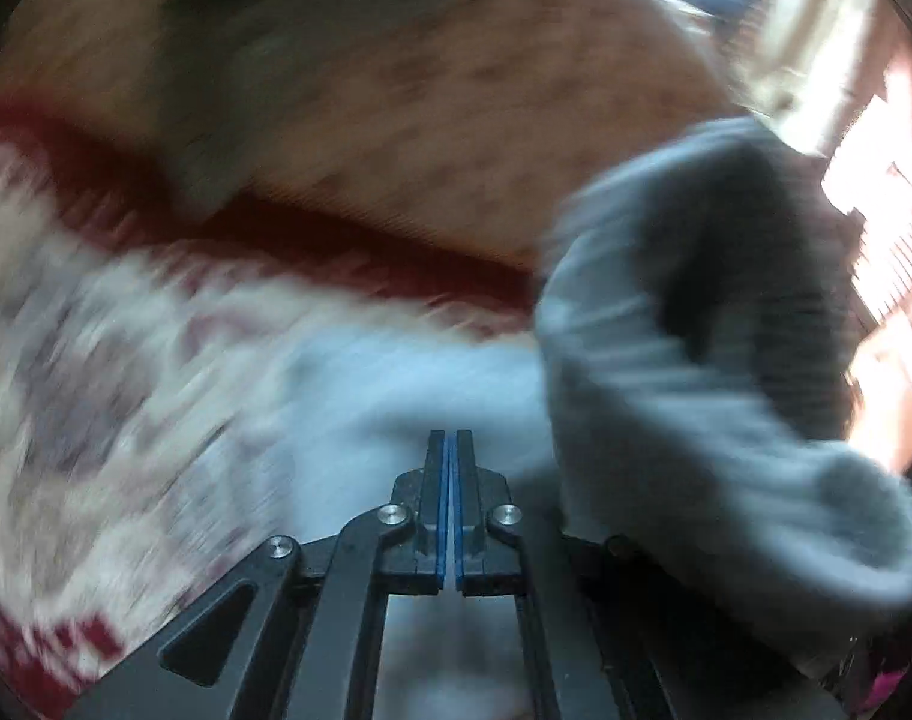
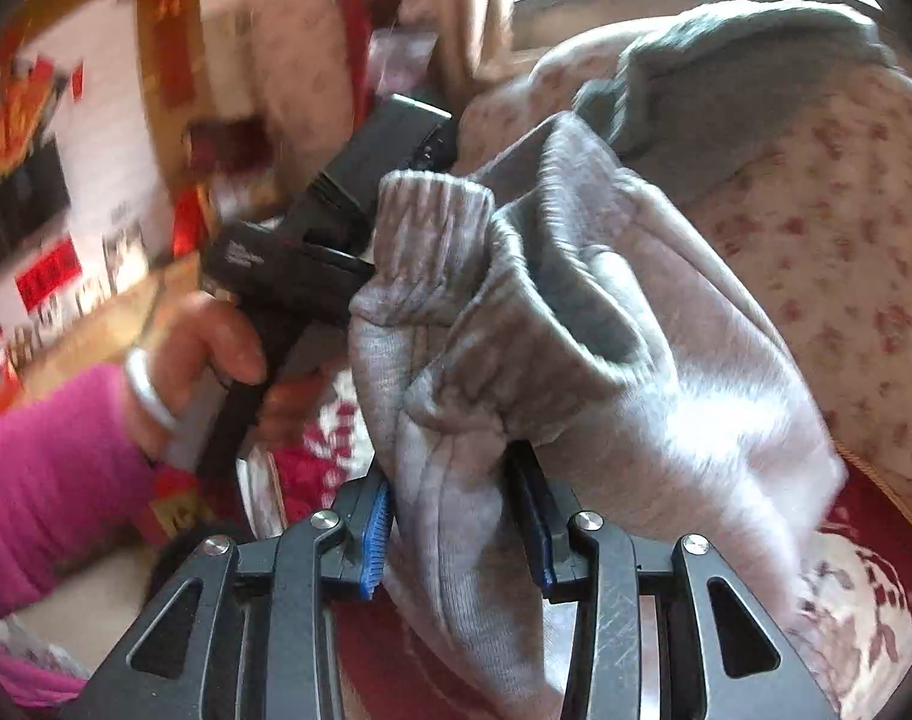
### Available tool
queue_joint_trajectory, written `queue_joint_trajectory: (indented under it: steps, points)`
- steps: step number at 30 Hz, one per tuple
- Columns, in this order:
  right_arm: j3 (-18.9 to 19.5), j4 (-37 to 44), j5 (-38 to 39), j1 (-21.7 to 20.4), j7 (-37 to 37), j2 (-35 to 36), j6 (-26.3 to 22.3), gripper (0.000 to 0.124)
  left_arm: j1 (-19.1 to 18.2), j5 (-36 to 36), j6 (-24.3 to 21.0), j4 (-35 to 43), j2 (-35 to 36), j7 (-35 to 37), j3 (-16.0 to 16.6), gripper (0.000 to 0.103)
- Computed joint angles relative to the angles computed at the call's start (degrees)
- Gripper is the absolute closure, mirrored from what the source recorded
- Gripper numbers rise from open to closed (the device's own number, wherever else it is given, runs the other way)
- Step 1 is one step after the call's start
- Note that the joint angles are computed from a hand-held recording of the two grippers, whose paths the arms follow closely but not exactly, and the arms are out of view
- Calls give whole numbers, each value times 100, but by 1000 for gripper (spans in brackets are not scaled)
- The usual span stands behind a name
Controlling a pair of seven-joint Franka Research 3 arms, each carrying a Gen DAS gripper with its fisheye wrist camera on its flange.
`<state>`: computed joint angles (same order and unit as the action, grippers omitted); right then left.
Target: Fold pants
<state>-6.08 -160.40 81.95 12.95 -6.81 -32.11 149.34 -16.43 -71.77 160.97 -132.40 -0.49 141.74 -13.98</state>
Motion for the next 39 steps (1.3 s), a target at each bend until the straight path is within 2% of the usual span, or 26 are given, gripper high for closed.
queue_joint_trajectory:
  steps: [2, 3, 4, 5, 6, 7, 8, 10, 14, 15, 16, 19, 23, 25, 27, 29, 33, 39]
  points:
    - [265, 174, 562, 268, -431, 524, 340, 81, 88, -279, 156, -221, 14, 45, 76, 103]
    - [331, 229, 463, 293, -323, 686, 278, 72, 127, -503, 231, -313, -6, 137, 103, 99]
    - [471, 286, 249, 323, -55, 878, 334, 58, 168, -753, 302, -408, -49, 188, 134, 85]
    - [562, 313, 241, 393, -13, 1028, 414, 52, 194, -980, 299, -496, -127, 335, 156, 75]
    - [531, 269, 392, 427, -203, 978, 401, 44, 190, -1295, 354, -534, -195, 522, 159, 58]
    - [538, 162, 645, 473, -475, 811, 452, 42, 178, -1756, 373, -598, -341, 888, 166, 53]
    - [548, 117, 621, 458, -461, 703, 454, 41, 200, -1874, 299, -662, -465, 1048, 201, 52]
    - [381, -38, 291, 343, -213, 380, 158, 41, 133, -1781, 473, -740, -671, 933, 123, 48]
    - [-458, -479, -658, -289, 446, -543, -1080, 41, -121, -1469, 929, -849, -1015, 684, -23, 47]
    - [-466, -535, -767, -396, 672, -760, -1190, 40, -211, -1408, 996, -954, -1155, 595, -25, 47]
    - [-646, -626, -941, -628, 759, -964, -1308, 38, -309, -1320, 1067, -959, -1210, 513, -35, 47]
    - [-773, -879, -1189, -1108, 836, -1417, -1106, 34, -545, -762, 1343, -1038, -1376, -7, -81, 47]
    - [-970, -924, -1612, -1439, 912, -1301, -892, 34, -793, -380, 1666, -1135, -1504, -427, -39, 46]
    - [-1113, -946, -1649, -1501, 817, -1197, -811, 34, -851, -133, 1792, -1231, -1606, -753, -27, 34]
    - [-1297, -956, -1763, -1651, 760, -1107, -885, 34, -1093, -270, 1884, -1288, -1750, -667, 145, 31]
    - [-1299, -923, -1802, -1705, 729, -964, -864, 34, -959, 274, 1959, -1442, -1927, -1234, -47, 31]
    - [-1340, -962, -2024, -1822, 632, -831, -1173, 34, -1260, 633, 1859, -1517, -2062, -1540, 52, 26]
    - [-1147, -1099, -1551, -1493, -59, -762, -717, 35, -2175, 826, 1880, -1243, -1623, -1555, 392, 26]
